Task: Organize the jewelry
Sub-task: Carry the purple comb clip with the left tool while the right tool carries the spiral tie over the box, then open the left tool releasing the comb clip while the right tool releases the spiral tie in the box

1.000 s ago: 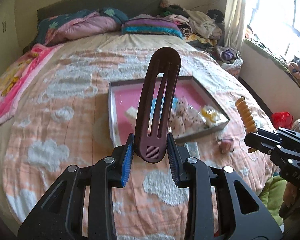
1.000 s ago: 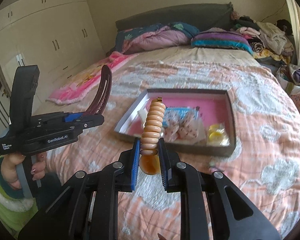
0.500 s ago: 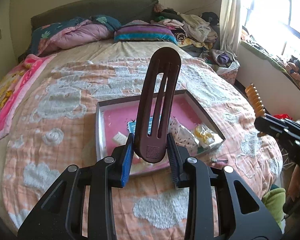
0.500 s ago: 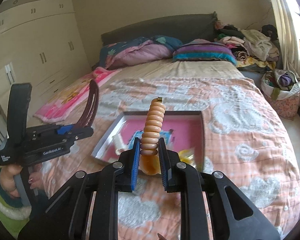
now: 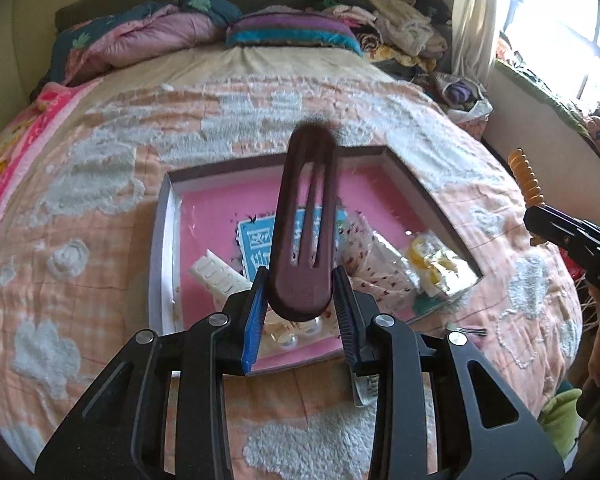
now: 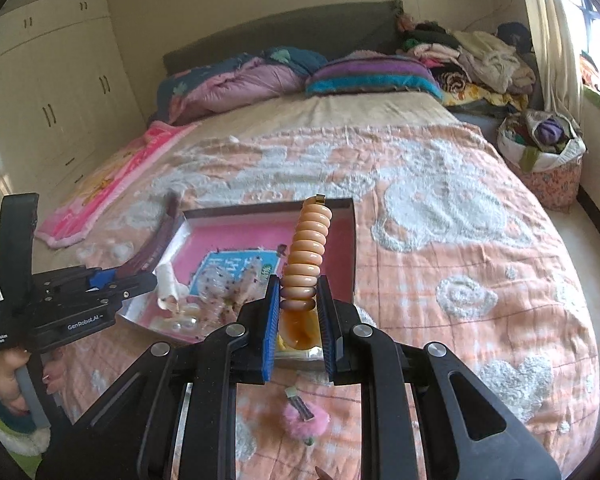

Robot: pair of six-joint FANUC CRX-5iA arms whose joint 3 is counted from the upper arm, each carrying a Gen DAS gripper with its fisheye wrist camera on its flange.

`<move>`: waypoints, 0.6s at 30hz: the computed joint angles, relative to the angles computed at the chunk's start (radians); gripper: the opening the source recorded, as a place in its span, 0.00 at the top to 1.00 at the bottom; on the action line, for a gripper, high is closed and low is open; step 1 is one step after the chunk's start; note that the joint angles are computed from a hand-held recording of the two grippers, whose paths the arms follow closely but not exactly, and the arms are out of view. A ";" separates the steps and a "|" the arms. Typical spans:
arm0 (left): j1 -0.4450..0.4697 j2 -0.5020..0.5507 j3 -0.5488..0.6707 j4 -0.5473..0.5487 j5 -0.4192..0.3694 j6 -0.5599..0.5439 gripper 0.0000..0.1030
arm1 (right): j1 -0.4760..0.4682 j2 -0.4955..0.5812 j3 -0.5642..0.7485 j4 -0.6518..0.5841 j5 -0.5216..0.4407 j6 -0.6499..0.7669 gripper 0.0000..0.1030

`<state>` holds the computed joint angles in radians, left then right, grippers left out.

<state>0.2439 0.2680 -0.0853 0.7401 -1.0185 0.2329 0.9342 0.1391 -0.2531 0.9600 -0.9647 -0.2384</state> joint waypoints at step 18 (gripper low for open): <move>-0.012 0.035 0.016 -0.038 0.025 0.031 0.80 | -0.083 0.126 0.091 -0.151 0.075 0.151 0.80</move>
<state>0.2321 0.3025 -0.0690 0.7018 -0.9932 0.2638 0.8508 0.2649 -0.1626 0.8092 -0.8902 -0.0870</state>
